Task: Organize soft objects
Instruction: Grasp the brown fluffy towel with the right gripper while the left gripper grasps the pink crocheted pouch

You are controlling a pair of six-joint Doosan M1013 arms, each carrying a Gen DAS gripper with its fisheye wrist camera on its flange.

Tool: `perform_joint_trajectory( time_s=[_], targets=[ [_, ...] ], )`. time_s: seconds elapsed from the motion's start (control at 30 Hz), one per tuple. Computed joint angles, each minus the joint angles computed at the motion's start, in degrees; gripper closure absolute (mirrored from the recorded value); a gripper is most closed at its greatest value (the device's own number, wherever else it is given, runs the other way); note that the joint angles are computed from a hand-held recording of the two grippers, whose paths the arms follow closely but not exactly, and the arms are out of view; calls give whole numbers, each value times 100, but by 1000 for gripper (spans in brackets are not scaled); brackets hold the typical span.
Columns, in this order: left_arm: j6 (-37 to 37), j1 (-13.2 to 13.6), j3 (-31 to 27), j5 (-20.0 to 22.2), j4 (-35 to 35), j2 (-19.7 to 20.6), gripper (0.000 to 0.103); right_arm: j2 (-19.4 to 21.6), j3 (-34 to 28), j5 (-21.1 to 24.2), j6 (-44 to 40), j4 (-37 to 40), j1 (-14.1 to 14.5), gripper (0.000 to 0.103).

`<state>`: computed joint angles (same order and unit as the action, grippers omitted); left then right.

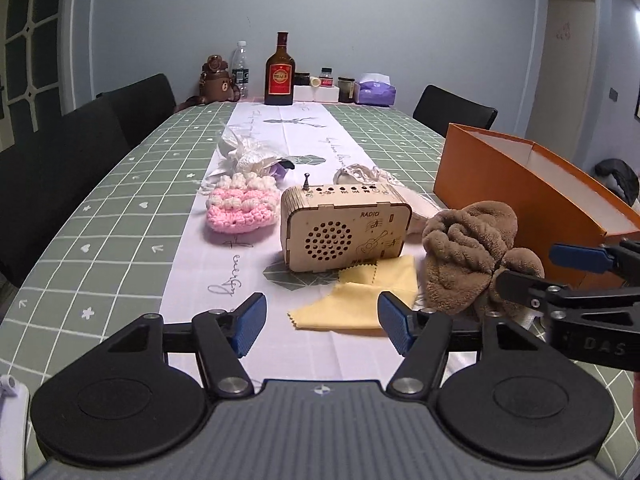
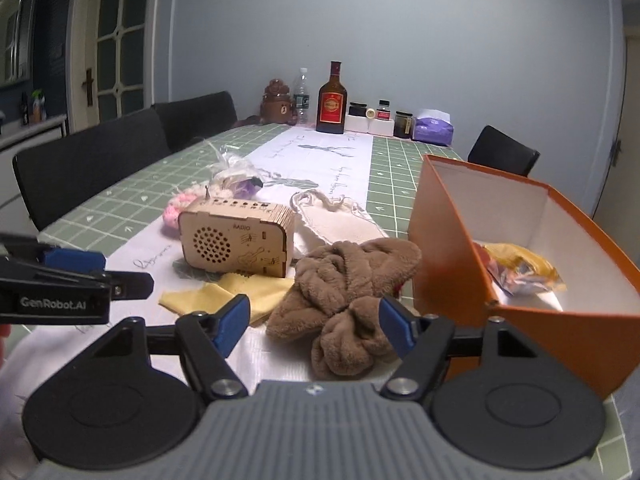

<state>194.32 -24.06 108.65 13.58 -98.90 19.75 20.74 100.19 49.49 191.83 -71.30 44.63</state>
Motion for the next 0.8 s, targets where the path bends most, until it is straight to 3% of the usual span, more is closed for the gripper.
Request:
perform_joint_trajectory(
  time_s=[0.13, 0.2, 0.33, 0.6, 0.7, 0.73, 0.8],
  targets=[
    [-17, 19, -93, 139, 127, 82, 27, 150, -126, 59, -490, 41, -81, 31],
    [-382, 6, -160, 77, 459, 135, 27, 241, -207, 136, -793, 93, -123, 25],
    [-1252, -6, -264, 71, 1366, 230, 27, 371, -313, 170, -1130, 292, -223, 23],
    [-2175, -22, -405, -78, 2345, 331, 27, 550, -485, 122, -1627, 642, -352, 17],
    [-2389, -14, -424, -129, 2558, 327, 27, 565, -550, 149, -1730, 954, -414, 27],
    [-2431, -8, -430, -119, 2594, 322, 27, 554, -553, 116, -1721, 1083, -449, 36],
    [-2447, 3, -432, -105, 2598, 314, 27, 531, -532, 37, -1706, 1242, -507, 41]
  ],
)
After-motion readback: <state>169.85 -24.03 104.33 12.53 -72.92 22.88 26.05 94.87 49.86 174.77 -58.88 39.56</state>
